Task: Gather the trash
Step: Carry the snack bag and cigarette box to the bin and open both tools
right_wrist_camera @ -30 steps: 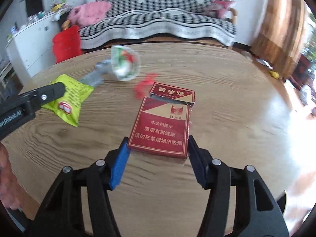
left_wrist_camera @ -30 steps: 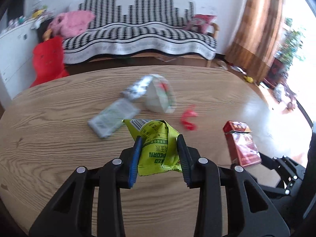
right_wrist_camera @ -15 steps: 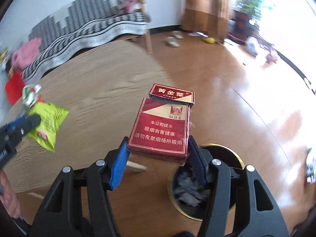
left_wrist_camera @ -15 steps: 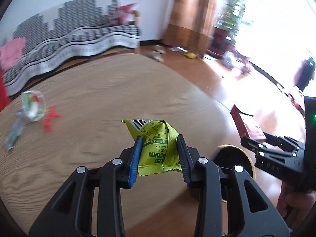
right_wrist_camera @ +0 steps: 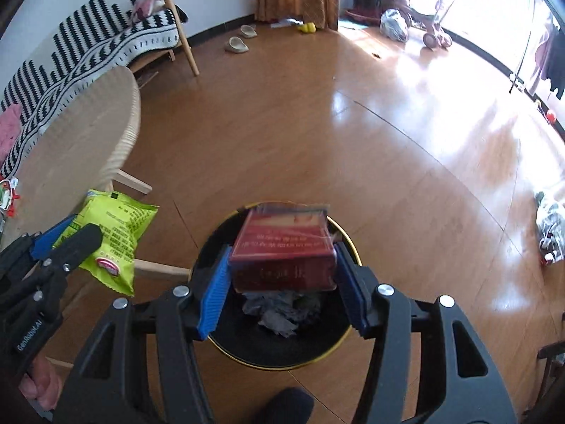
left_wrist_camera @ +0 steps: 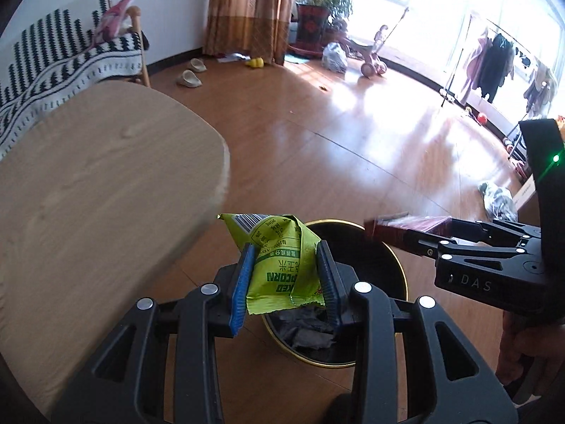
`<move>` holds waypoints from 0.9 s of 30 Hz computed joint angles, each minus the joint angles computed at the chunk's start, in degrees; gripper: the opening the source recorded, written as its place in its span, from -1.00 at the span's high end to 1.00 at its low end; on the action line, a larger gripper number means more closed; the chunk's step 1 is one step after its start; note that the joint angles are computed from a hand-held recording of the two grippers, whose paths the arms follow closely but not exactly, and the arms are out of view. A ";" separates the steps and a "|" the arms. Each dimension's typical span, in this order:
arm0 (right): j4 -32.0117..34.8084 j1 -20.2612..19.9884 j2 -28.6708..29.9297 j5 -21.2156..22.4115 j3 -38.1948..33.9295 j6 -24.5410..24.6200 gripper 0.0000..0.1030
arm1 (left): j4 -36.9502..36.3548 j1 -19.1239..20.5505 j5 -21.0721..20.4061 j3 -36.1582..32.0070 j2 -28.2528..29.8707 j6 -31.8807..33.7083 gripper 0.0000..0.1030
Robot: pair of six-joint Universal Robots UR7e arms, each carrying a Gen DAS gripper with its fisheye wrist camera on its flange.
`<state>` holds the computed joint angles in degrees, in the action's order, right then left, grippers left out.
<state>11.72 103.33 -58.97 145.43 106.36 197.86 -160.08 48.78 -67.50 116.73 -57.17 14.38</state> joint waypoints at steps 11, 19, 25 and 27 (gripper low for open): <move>1.83 -3.81 0.08 -4.85 -0.29 1.12 -0.08 | -0.35 0.58 0.44 -1.14 7.87 0.26 0.32; 3.61 -4.43 1.23 -5.36 -1.20 2.24 -0.08 | 0.47 1.16 0.67 -1.44 9.79 -0.09 0.32; 3.48 -4.51 0.86 -5.42 -0.83 2.12 -0.08 | 1.41 0.97 -0.60 -1.55 9.74 0.07 0.25; 3.55 -4.39 0.97 -5.30 -0.91 2.32 -0.08 | 1.45 1.11 -0.95 -1.24 9.24 0.34 0.12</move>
